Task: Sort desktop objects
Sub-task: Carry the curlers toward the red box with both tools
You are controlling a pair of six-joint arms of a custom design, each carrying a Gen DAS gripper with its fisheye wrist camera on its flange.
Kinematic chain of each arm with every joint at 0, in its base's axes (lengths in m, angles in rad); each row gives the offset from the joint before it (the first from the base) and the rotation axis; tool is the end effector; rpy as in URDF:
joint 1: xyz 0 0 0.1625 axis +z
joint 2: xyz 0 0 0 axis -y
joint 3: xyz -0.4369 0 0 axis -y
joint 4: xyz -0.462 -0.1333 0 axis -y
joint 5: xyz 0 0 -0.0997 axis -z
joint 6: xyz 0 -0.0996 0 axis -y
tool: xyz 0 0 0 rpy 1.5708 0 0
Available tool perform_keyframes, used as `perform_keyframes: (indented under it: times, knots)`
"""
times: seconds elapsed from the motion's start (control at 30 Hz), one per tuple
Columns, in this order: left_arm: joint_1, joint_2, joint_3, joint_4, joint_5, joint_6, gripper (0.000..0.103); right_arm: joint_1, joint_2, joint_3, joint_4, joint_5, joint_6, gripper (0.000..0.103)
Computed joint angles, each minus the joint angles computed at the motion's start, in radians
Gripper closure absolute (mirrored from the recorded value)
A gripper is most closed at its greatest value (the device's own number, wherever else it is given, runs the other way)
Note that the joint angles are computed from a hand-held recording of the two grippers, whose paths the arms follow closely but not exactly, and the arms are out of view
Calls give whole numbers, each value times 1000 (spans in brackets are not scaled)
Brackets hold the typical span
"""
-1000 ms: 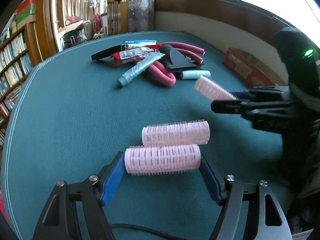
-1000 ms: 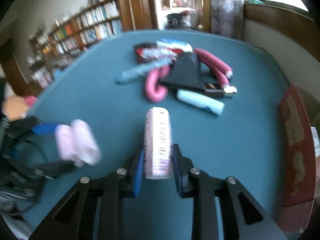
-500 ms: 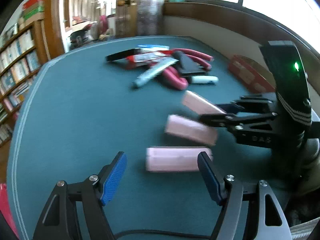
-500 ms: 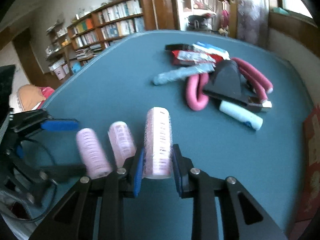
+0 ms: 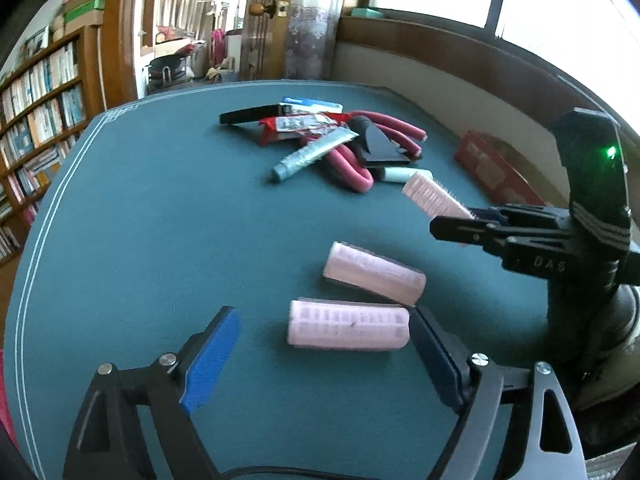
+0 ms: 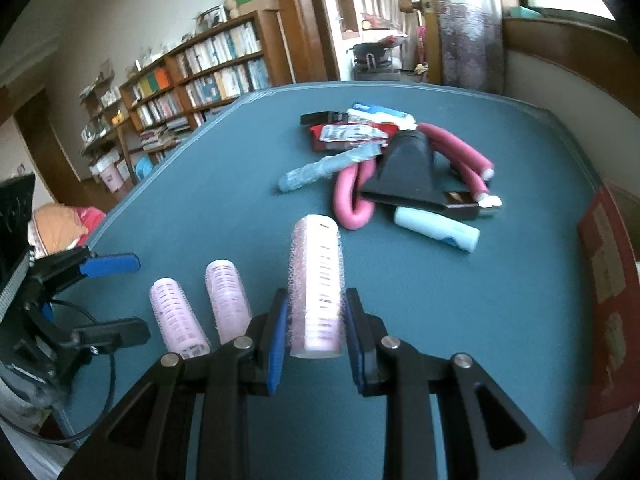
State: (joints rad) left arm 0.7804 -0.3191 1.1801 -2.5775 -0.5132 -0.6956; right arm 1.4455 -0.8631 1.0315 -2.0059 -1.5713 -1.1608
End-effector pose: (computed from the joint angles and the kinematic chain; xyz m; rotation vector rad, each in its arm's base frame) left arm -0.4291 -0.7345 -0.0848 0.0108 2.2565 -1.0123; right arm 0.0245 -0.8718 0.3472 1.4672 -2.5761 0.3178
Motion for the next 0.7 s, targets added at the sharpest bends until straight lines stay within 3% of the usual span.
perform_keyframes:
  times: [0.3, 0.33, 0.37, 0.53, 0.7]
  knots:
    - [24, 73, -163, 339, 8, -112, 16, -20, 0, -40, 31, 47, 53, 74]
    - [27, 72, -167, 364, 7, -134, 25, -22, -1, -42, 33, 50, 55, 74]
    - [28, 69, -163, 347, -9, -126, 29, -23, -3, -42, 32, 54, 56, 74]
    - [17, 81, -189, 398, 22, -165, 30, -34, -12, -53, 41, 82, 64, 74]
    - [0, 92, -206, 333, 48, -110, 30, -43, -8, -81, 50, 103, 83, 74]
